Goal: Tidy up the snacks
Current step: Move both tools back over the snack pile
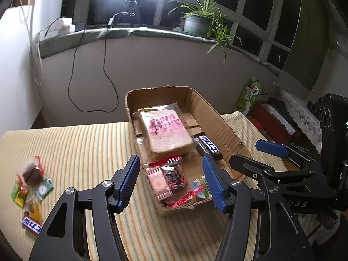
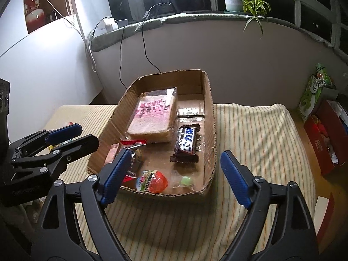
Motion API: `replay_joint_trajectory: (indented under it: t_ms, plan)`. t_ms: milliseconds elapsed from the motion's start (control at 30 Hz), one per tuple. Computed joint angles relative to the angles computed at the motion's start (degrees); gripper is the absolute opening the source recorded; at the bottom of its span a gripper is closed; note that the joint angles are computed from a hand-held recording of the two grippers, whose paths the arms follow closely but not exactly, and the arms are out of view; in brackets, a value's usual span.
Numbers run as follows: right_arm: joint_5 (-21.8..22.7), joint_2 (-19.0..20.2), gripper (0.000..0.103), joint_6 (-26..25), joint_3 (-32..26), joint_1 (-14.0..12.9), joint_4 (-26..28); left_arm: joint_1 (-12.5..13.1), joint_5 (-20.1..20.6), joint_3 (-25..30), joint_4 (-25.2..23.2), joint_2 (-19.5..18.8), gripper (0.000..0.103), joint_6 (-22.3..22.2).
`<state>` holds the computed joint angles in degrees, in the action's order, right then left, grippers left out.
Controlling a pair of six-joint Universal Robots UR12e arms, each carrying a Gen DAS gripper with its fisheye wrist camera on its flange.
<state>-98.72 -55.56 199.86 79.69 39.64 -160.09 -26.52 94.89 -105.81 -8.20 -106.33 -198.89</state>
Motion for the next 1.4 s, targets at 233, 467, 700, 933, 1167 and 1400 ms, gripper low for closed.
replay_joint_trajectory:
  t_ms: [233, 467, 700, 933, 1167, 1400]
  plan:
    - [0.9, 0.2, 0.087, -0.6, -0.8, 0.8, -0.4, 0.7, 0.8, -2.4, 1.0, 1.9, 0.059, -1.3]
    - [2.6, 1.0, 0.087, -2.8, -2.5, 2.1, -0.5, 2.3, 2.1, -5.6, 1.5, 4.3, 0.059, -3.7]
    - [5.3, 2.6, 0.087, -4.7, -5.3, 3.3, -0.1, 5.0, 3.0, -9.6, 1.6, 7.0, 0.059, -5.4]
    - [8.4, 5.3, 0.087, -8.2, -9.7, 4.7, 2.3, 9.1, 2.9, -14.6, 1.5, 10.2, 0.059, -8.6]
    - [12.3, 9.1, 0.087, -12.9, -15.4, 6.4, 5.9, 13.2, 2.6, -18.3, 0.7, 12.7, 0.047, -9.1]
    - [16.4, 13.2, 0.087, -17.2, -22.2, 7.9, 11.0, 15.4, 1.5, -19.0, -1.4, 12.9, 0.026, -5.7]
